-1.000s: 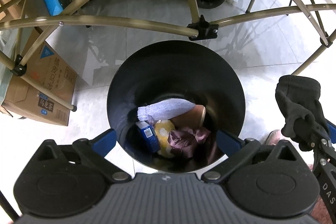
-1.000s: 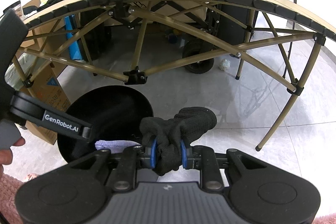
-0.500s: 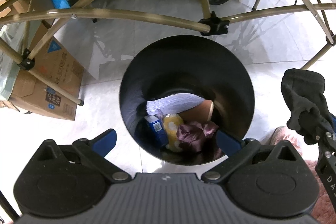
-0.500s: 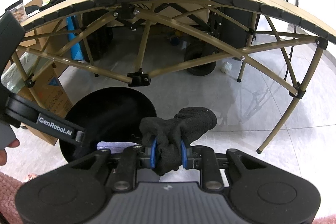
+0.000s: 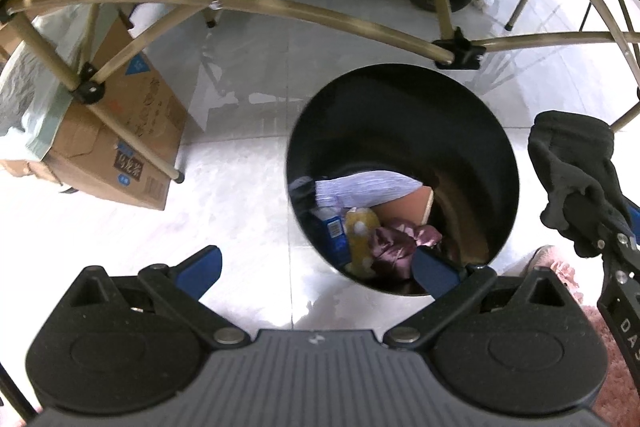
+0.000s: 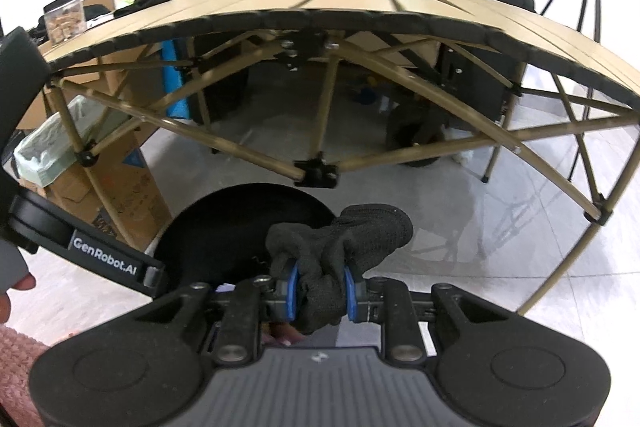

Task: Collect trash
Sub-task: 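Lower the black glove into the bin and open the right gripper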

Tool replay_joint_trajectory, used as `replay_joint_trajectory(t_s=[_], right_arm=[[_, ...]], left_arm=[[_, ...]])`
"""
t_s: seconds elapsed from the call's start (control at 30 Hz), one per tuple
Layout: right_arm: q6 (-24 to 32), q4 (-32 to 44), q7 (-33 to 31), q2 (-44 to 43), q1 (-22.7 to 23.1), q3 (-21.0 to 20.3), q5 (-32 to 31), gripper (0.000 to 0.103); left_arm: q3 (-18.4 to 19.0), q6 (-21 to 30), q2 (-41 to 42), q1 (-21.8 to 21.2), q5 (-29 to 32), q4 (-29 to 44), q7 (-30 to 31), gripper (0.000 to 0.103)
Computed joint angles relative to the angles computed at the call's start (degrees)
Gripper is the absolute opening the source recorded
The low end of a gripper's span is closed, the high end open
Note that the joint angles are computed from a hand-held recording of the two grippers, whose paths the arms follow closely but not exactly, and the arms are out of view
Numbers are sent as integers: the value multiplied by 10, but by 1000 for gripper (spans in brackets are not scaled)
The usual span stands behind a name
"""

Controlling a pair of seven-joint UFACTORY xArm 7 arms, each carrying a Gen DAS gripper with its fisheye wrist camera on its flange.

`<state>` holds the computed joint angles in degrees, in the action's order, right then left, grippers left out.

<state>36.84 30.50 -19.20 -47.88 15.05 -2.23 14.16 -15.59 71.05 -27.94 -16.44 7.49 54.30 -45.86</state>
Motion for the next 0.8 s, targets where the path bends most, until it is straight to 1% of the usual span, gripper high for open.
replay_joint_trajectory(t_s=[0.27,0.6,0.67,0.8], right_arm=[[-4,17,-3,32,31,11,15,22],[-15,45,5,96,58,35,28,23],[-17,51,9,109,61,41,26,23],[-14,57,16,128,61,52,18,31]], left_arm=[[6,28,-44,17,12,-20,-4,103],[17,53,-86,38,0,-41,3,103],[18,57,-90,42,-2,-43,3,103],[20,63,-96,49,-5,-47,2,103]])
